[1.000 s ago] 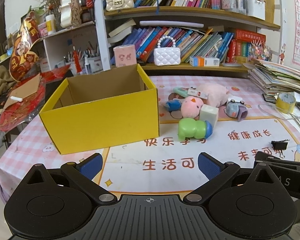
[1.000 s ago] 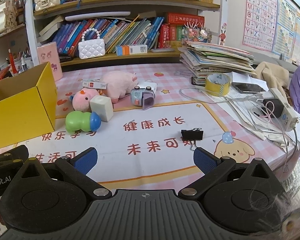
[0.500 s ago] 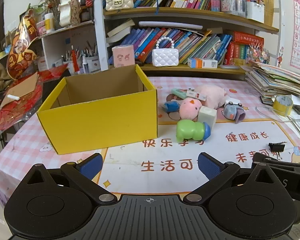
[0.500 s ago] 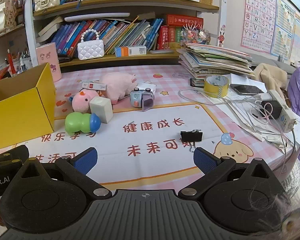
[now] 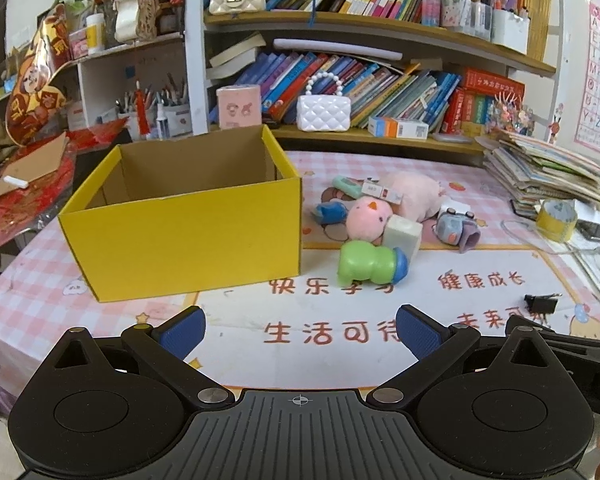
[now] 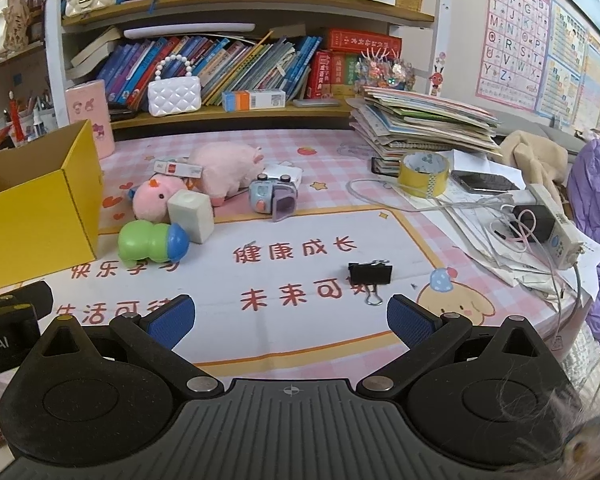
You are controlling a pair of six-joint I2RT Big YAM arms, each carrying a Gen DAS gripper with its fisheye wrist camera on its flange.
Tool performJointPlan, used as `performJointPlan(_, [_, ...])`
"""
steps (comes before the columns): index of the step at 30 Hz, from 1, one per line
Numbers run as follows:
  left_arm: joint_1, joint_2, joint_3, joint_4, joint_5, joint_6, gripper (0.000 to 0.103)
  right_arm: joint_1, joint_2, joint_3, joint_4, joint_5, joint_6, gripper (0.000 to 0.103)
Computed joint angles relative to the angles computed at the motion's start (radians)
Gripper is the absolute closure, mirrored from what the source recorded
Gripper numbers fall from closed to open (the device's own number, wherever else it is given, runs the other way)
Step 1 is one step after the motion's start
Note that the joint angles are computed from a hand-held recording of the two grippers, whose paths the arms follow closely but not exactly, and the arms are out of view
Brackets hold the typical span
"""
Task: Organize objects
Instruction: 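Move both tools toward the toys and the black binder clip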
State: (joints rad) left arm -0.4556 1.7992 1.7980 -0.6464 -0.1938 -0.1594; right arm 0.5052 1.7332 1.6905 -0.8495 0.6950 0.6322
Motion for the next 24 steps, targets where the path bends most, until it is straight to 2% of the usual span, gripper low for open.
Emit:
performJointPlan(3, [-0.002, 0.011, 0.013, 0.001, 0.013, -0.017, 0.0, -0.014, -0.008, -0.013, 0.003, -0.007, -0.003, 0.0])
performJointPlan(7, [-0.004, 0.037, 0.045, -0.01, 0.031, -0.051, 0.0, -0.029, -0.012, -0.04, 0.022, 0.022, -0.079, 0.0])
performJointPlan(11, [-0.015, 0.071, 0.093, -0.026, 0.029, -0.056, 0.0, -0.066, -0.019, -0.062, 0.063, -0.044, -0.093, 0.002])
performJointPlan(14, [-0.028, 0.106, 0.144, -0.046, 0.012, -0.049, 0.0, -0.097, -0.011, -0.053, 0.069, -0.057, -0.069, 0.003])
performJointPlan(20, [-0.048, 0.215, 0.313, -0.147, -0.015, -0.052, 0.0, -0.173, 0.034, -0.004, 0.033, -0.135, -0.047, 0.004])
performJointPlan(24, [-0.062, 0.311, 0.46, -0.24, -0.049, -0.051, 0.001, -0.217, 0.068, 0.023, 0.031, -0.184, -0.068, 0.01])
